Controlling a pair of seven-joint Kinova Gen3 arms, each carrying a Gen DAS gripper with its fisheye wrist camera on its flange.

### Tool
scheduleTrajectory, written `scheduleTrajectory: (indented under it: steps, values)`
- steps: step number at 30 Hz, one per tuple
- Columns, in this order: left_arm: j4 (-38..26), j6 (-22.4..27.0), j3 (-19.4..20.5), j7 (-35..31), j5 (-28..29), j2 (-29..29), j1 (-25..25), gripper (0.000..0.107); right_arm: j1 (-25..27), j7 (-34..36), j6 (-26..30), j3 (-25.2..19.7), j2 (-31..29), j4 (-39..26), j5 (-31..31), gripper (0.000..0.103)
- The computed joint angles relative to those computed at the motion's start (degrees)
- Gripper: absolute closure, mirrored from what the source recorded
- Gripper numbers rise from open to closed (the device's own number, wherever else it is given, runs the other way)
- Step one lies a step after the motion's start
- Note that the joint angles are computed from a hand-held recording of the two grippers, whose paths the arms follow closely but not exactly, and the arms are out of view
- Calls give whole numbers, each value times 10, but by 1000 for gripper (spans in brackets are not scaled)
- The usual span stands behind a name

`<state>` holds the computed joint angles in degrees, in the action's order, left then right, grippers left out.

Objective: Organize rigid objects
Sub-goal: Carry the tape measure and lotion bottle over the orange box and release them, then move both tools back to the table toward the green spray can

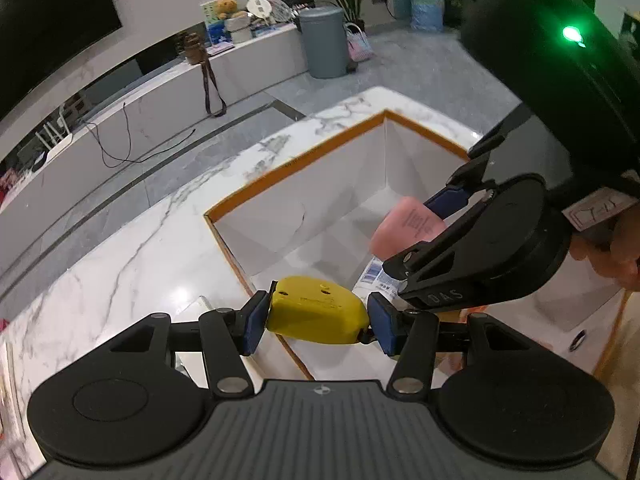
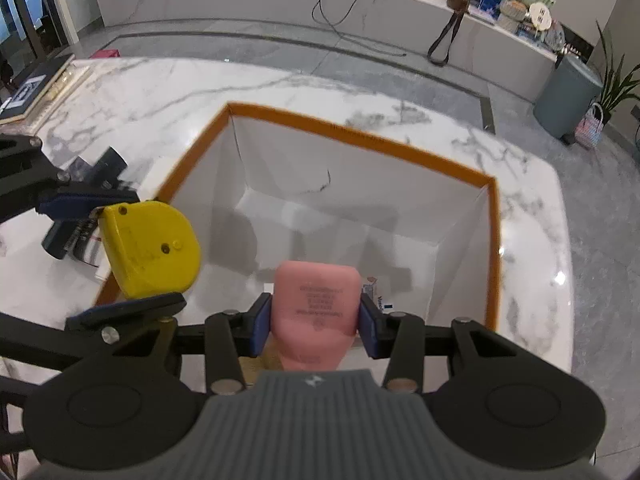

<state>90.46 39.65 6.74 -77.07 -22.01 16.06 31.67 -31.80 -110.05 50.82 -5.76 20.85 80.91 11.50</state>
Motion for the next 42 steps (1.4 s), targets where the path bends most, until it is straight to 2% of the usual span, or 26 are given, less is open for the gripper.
scheduleTrajectory:
  steps: [5,13,20,29,34,38,42]
  values:
    - [-9,0,-5,-12,-28,22,13,46,17,19,-24,-4,16,4,-21,59]
    - [-18,-4,-17,-26,-31,46,17,46,22,23,-29,5,46,-17,-34,59]
    - [-14,-15,-33,-20,-62,59,40,46,28,25,-34,8,59,-21,-46,59]
    - [-11,-18,-37,-8,-74,64,49,45,5,-5,-51,22,47,-3,-12,57]
    - [-3,-26,-37,-1,-77,59,49,43,-5,-25,-46,27,42,0,10,47]
    - [10,-42,-42,15,-85,50,51,37,-14,-45,-48,32,34,7,33,42]
    - [27,-68,-33,20,-59,33,30,36,-30,-80,-61,43,23,22,70,28]
